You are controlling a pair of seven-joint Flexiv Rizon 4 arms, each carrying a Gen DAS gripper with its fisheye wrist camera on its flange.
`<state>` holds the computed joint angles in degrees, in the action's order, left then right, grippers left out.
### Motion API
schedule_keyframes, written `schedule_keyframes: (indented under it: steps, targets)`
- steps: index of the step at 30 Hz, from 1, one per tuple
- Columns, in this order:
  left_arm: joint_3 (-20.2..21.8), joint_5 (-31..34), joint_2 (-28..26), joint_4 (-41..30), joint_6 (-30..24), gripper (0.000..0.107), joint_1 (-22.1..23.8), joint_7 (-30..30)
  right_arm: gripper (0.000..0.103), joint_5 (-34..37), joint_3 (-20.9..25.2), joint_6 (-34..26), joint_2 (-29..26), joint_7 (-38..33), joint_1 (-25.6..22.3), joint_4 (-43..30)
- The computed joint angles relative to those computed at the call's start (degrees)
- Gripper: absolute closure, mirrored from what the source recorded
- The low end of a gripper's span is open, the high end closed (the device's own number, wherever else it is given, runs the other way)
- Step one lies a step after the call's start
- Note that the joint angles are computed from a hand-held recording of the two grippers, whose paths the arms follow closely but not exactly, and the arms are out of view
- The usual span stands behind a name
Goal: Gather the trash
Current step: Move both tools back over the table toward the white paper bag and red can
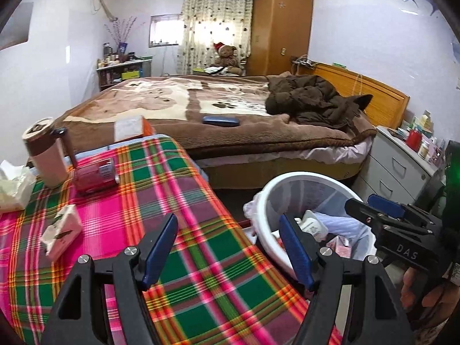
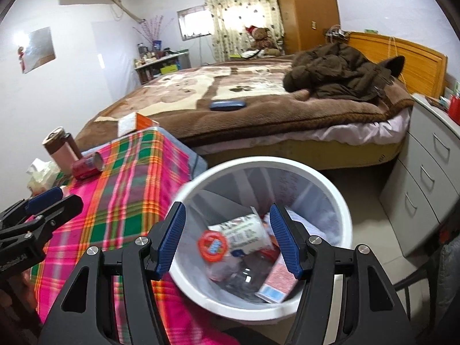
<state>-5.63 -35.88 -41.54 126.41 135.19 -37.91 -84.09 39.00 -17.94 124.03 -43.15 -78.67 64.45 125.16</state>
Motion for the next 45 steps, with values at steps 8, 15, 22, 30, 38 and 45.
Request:
schedule_keyframes:
  steps: [8, 15, 22, 30, 38, 45]
  targets:
    - [0.7, 0.5, 1.8, 5.1, 3.5, 0.032, 2.2, -3.1, 0.040, -1.5, 0.3, -0.3, -0.4, -1.8, 1.3, -2.7]
    - [1.7, -1.6, 2.7, 10.0, 6.4, 0.031, 4.4, -5.4, 0.040, -5.0, 2.8, 0.1, -1.0, -3.4, -0.2, -5.3]
    - [2.4, 0.0, 3.2, 13.6, 8.0, 0.030, 8.3, -8.3, 0.040, -8.7, 4.2, -2.0, -1.8, -4.6, -1.1, -8.5]
    - [4.0, 1.9, 2.8, 15.6, 6.9, 0.028, 12.4, -8.6, 0.040, -14.9, 4.0, -5.2, -3.4, -4.1, -1.8, -12.5]
    - [4.8, 8.1, 1.6, 14.1, 3.6, 0.026, 17.5, -7.7, 0.040, -23.1, 5.2, -8.7, -5.8, -2.1, -4.9, -18.2]
    - [0.8, 25.3, -0.3, 10.6, -2.3, 0.022, 29.6, -10.5, 0.040, -32.0, 8.3, -10.4, -7.9, -2.1, -9.5, -23.4]
